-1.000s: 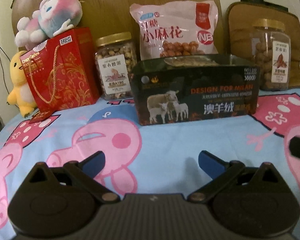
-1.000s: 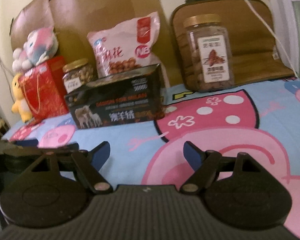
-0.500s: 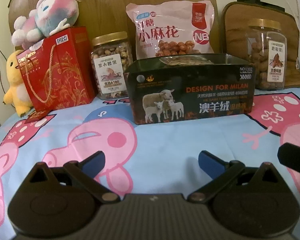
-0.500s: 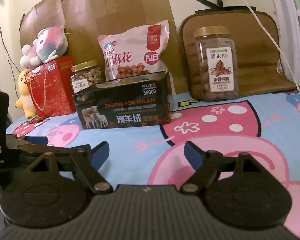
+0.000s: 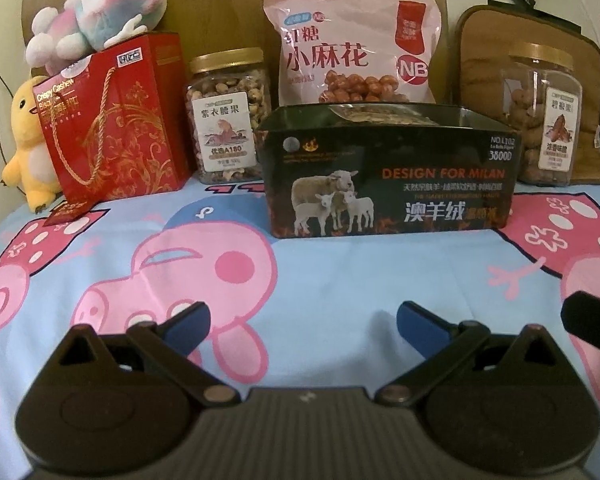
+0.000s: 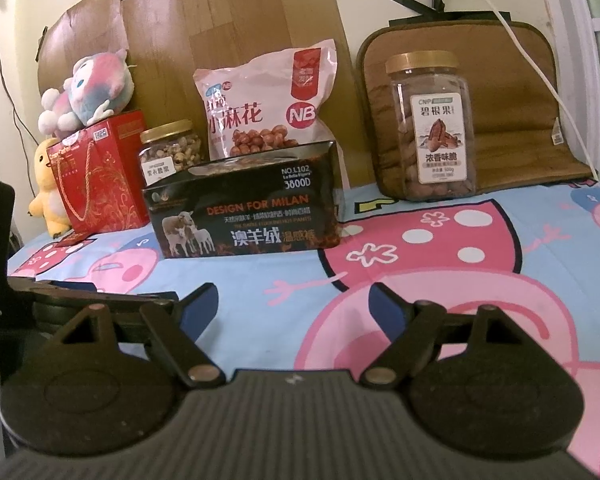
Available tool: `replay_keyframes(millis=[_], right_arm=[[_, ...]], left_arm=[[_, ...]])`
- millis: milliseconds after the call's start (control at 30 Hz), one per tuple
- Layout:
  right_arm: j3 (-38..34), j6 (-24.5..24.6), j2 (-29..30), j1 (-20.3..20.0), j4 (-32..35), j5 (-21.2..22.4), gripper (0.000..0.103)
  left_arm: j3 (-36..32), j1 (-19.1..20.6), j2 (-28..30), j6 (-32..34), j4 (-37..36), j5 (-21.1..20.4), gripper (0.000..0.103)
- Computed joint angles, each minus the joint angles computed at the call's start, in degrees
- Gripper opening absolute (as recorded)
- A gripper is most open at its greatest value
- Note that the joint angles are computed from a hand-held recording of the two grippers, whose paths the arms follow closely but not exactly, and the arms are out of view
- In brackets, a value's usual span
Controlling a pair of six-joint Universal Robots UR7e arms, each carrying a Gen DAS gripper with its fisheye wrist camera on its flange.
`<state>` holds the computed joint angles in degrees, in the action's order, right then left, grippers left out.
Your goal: Organize snacks
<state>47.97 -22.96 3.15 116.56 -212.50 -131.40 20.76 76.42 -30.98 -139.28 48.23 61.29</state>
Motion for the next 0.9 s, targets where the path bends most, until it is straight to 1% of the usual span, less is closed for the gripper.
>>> replay_keyframes(millis=[100,200,433,567,767,900], right_arm=[[-0.05,0.04,0.05,0.01,-0.14,0.04,0.085],[-0.12,0.1,0.11,0.04,-0.21,0.04,0.085],[-0.23,0.11,0.14,0.1,-0.13,-0.05,0.085],[-0.24,0.13,0.14,0.1,-0.12,-0.04,0.085],[-0.12,0.12,0.1,0.1,-0.19,0.0,0.085],[-0.15,0.12,0.13,0.12,-0.21,-0.03,0.085]], left_arm=[[0.71,0.03,-0.39,0.09,-0.53,0.37,0.103],[-0.81,0.11,0.32,-0.54,0.67,0.49,0.103],[-5.83,0.29,2.71,-2.19,4.37,0.61,0.103],[-10.35,0.43,4.84,-3.17,7.49,1.0,0.103],[-12.56,0.39,5.96,-3.68,8.9,0.73,0.103],[-17.42,0.46,8.23,-4.69,11.82,0.96,0.103]])
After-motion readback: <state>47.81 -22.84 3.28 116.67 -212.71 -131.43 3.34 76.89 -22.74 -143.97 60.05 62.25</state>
